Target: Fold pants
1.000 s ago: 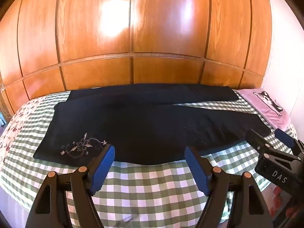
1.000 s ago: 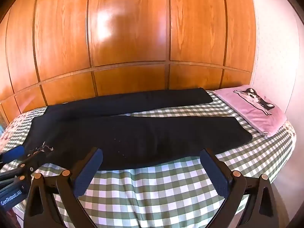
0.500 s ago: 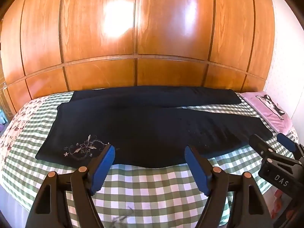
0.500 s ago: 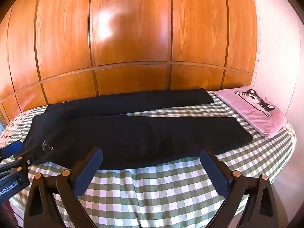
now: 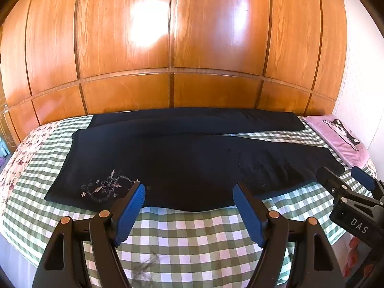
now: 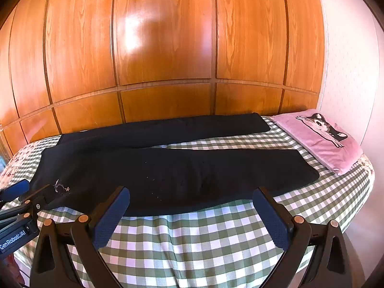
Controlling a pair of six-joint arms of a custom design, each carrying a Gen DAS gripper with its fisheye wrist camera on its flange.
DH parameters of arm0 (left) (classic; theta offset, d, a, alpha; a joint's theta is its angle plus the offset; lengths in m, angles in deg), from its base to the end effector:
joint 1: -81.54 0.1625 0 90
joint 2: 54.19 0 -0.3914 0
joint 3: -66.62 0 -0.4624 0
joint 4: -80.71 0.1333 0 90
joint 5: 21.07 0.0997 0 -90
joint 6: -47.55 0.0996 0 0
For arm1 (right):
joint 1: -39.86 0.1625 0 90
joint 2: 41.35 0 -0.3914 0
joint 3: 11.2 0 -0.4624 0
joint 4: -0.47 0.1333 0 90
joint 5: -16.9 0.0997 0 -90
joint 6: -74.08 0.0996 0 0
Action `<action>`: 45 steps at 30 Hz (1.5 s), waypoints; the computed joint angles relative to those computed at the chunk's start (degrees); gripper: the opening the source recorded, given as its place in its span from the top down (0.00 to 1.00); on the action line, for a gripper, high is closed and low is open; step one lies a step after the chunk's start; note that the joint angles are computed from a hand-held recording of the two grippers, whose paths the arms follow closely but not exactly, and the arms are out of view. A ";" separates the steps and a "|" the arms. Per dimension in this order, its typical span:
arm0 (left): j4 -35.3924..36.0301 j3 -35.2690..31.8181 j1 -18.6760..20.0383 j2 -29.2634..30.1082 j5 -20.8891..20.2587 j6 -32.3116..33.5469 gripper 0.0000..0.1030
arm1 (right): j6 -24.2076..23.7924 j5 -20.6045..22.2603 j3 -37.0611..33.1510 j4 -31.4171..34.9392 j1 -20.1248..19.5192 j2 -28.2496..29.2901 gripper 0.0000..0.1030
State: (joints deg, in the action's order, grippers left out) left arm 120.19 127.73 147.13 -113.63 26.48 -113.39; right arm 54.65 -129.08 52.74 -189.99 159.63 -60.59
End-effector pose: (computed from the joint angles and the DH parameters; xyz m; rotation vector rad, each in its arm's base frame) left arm -0.0864 -0.6756 0.3626 0.4626 2.2274 -1.0570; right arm 0.4415 -0.6696 0.0173 0.3208 -2.0494 1.1478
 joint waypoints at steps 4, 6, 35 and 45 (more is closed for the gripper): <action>0.22 -0.05 0.03 0.10 -0.10 -0.06 0.25 | 0.14 -0.02 0.04 0.21 -0.02 -0.04 0.00; 0.17 0.09 0.01 0.04 -0.19 0.08 0.25 | 0.10 -0.04 0.10 0.08 0.01 -0.03 0.00; 1.18 -0.53 0.33 0.71 -0.35 -0.83 0.25 | 1.26 -0.42 -0.85 2.16 0.03 0.43 0.00; 1.83 -1.08 0.48 1.20 -0.41 -1.04 0.25 | 2.01 -0.29 -0.62 2.84 -0.08 0.27 0.00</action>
